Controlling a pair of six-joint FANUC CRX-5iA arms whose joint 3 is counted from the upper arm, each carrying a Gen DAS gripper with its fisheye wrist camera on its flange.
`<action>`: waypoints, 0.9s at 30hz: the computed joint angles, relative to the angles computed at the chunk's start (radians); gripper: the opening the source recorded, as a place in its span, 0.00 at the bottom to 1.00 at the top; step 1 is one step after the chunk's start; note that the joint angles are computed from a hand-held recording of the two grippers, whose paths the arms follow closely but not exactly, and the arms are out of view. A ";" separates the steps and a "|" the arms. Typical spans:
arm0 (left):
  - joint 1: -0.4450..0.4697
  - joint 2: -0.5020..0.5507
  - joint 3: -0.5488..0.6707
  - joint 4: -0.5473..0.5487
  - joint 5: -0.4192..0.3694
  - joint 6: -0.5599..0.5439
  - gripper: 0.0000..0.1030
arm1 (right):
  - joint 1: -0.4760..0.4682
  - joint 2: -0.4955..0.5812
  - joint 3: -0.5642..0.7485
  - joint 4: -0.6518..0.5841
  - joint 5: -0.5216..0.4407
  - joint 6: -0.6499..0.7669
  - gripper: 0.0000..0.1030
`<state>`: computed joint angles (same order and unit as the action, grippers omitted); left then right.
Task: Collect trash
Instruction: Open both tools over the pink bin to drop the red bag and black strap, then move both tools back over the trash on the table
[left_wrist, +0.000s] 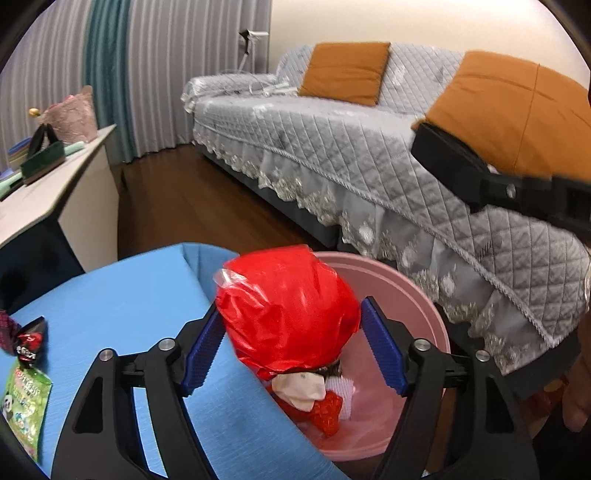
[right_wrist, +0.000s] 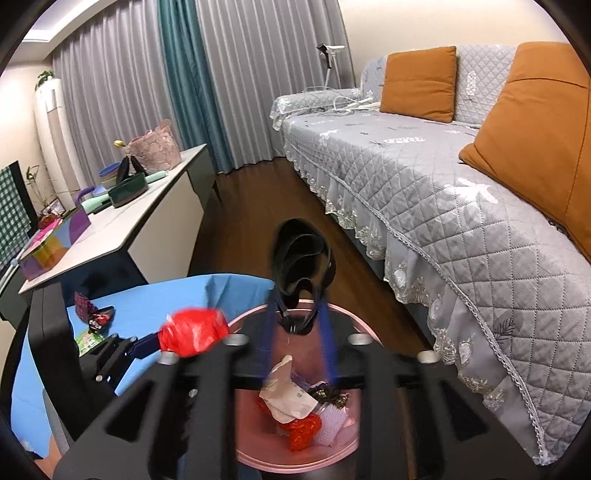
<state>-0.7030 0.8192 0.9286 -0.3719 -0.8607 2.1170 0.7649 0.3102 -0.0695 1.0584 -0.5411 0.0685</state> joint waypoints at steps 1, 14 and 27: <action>-0.001 -0.006 -0.010 -0.003 -0.002 0.000 0.75 | -0.001 -0.001 -0.003 0.007 0.000 -0.013 0.38; -0.004 -0.242 -0.300 -0.105 0.048 0.106 0.74 | 0.022 0.011 0.016 0.034 0.003 -0.021 0.44; 0.011 -0.552 -0.578 -0.322 0.002 0.347 0.66 | 0.103 0.051 0.065 0.030 0.027 0.059 0.44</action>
<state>-0.6922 0.2670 0.3510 -0.6941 -0.8590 2.4639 0.8681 0.3611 -0.0041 1.0883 -0.5138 0.1275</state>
